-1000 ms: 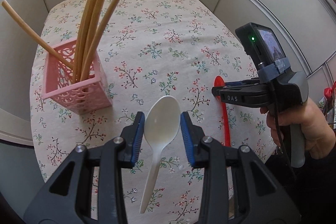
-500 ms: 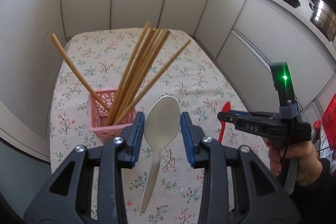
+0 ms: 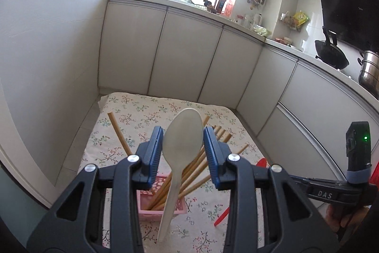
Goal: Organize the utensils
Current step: 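Lift both spoons and carry them above the pink holder with both tools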
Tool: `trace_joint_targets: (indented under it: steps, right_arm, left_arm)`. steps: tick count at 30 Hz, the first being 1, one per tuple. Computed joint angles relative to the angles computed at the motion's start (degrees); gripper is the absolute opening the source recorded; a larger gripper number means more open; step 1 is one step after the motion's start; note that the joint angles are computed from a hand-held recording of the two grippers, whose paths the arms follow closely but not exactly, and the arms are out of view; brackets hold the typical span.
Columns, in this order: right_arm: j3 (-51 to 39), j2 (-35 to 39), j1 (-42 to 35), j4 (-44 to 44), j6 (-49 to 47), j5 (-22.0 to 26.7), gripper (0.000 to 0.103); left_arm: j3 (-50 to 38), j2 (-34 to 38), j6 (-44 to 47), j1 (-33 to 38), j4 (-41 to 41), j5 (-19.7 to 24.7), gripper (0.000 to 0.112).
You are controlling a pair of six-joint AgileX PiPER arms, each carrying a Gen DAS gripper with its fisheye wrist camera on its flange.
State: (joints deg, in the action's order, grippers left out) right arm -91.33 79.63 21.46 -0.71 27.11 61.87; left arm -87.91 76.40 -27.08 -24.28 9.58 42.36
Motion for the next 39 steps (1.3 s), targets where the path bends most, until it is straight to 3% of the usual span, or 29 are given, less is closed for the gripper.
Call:
trace_joint_targets:
  steps: [2,7,10,11,13,22,28,30,34,39]
  right_arm:
    - [-0.8,0.8,-0.3,-0.1,-0.3,0.0,0.010]
    - [-2.5,3.6,-6.4,4.8,-3.2,1.3,0.007]
    - [-4.3,7.4,-11.8,9.1,-6.2,3.2,0.012]
    - [-5.3,9.4,-13.8,11.3,-7.2,3.9,0.017]
    - [-6.8,13.3,-17.0,15.3,-8.9,4.2,0.044]
    - [-19.9,32.9,-20.5,25.7,-19.3,4.0,0.044]
    - [-25.3,40.5,-18.1,20.3,-18.7,2.7,0.044]
    - [-27.0,42.2,-16.6,17.4,-17.9,2.6,0.039]
    - [-27.5,43.7,-13.4,10.8,-17.4,0.7,0.007]
    - [-21.2,39.8,-14.1,12.7,-18.5,-4.2,0.001]
  left_arm:
    - [-0.2,1.1,-2.2,0.3,1.3,0.0,0.037]
    - [-1.8,1.5,-1.9,1.7,-4.1,0.9,0.037]
    - [-2.6,1.2,-1.1,2.0,-6.5,2.4,0.037]
    - [-3.0,1.2,-0.9,2.2,-7.4,3.2,0.037]
    - [-3.3,1.1,-0.7,2.3,-8.3,4.1,0.037]
    - [-2.2,0.2,2.8,4.9,-11.0,5.1,0.037]
    - [-2.7,1.2,1.9,5.7,-10.0,4.3,0.037]
    - [-2.7,1.4,1.2,5.4,-9.2,3.8,0.037]
    - [-2.4,1.4,-0.3,4.2,-7.2,2.2,0.037]
    - [-1.1,0.9,-1.8,4.2,-6.2,-1.9,0.037]
